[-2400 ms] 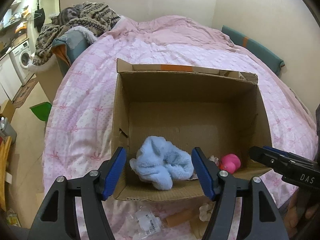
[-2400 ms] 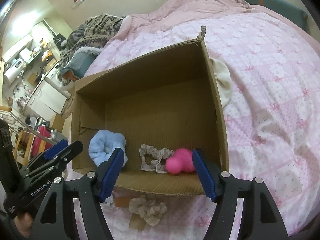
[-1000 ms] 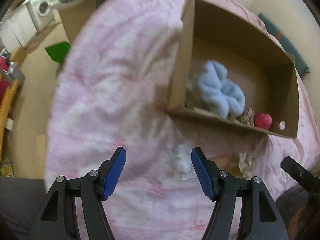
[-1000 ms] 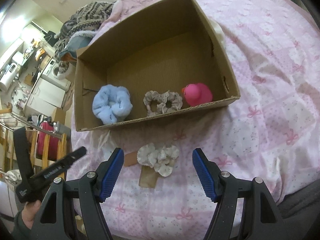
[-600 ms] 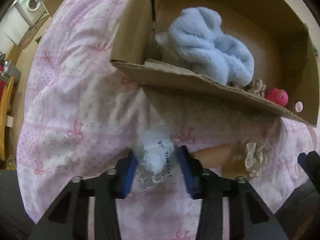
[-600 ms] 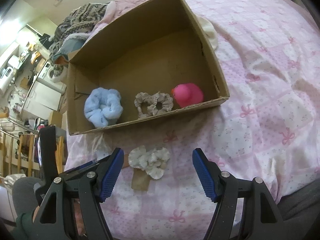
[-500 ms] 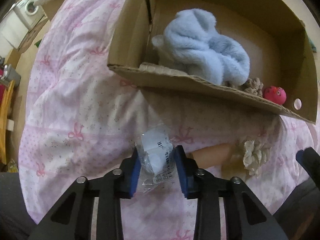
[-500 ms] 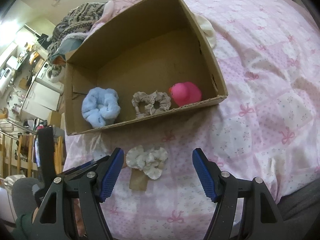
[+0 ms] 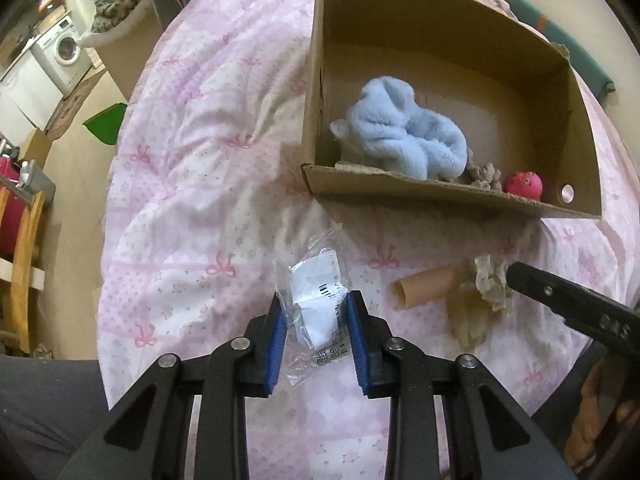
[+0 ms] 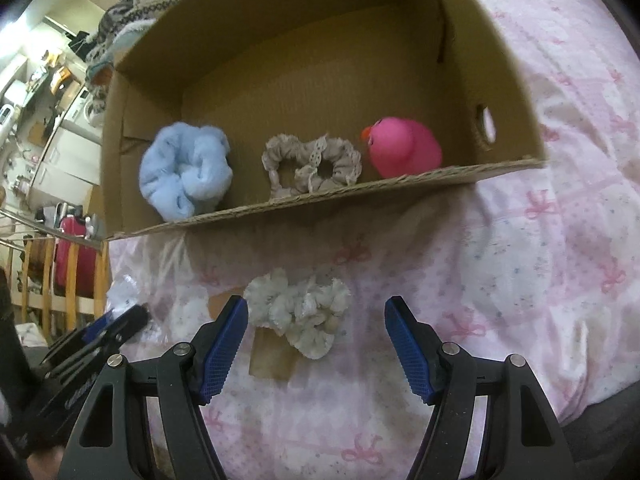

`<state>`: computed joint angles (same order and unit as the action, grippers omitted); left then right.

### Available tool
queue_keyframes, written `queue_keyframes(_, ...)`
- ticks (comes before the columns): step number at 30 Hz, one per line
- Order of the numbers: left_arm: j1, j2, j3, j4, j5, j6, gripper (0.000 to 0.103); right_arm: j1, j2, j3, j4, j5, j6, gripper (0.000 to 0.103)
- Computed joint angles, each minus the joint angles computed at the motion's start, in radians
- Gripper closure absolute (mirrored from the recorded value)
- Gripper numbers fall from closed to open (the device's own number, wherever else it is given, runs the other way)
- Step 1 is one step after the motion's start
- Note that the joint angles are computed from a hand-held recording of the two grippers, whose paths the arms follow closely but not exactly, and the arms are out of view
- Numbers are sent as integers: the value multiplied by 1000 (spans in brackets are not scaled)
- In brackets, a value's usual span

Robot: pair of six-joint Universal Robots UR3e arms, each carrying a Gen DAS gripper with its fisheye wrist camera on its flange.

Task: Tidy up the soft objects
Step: 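Grasp the brown-white lace scrunchie with the right tool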

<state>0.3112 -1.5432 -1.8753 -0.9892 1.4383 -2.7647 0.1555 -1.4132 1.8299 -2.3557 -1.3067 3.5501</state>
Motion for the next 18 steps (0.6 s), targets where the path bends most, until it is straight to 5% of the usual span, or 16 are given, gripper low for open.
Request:
queue_keyframes(15,34,-3,-4,-20,-34,29,77,100,187,-168,13,-106,5,29)
queue_keyframes(18,35,-9,-2,-16,-38,33,77,114,199,-182,21,-111,-3,57)
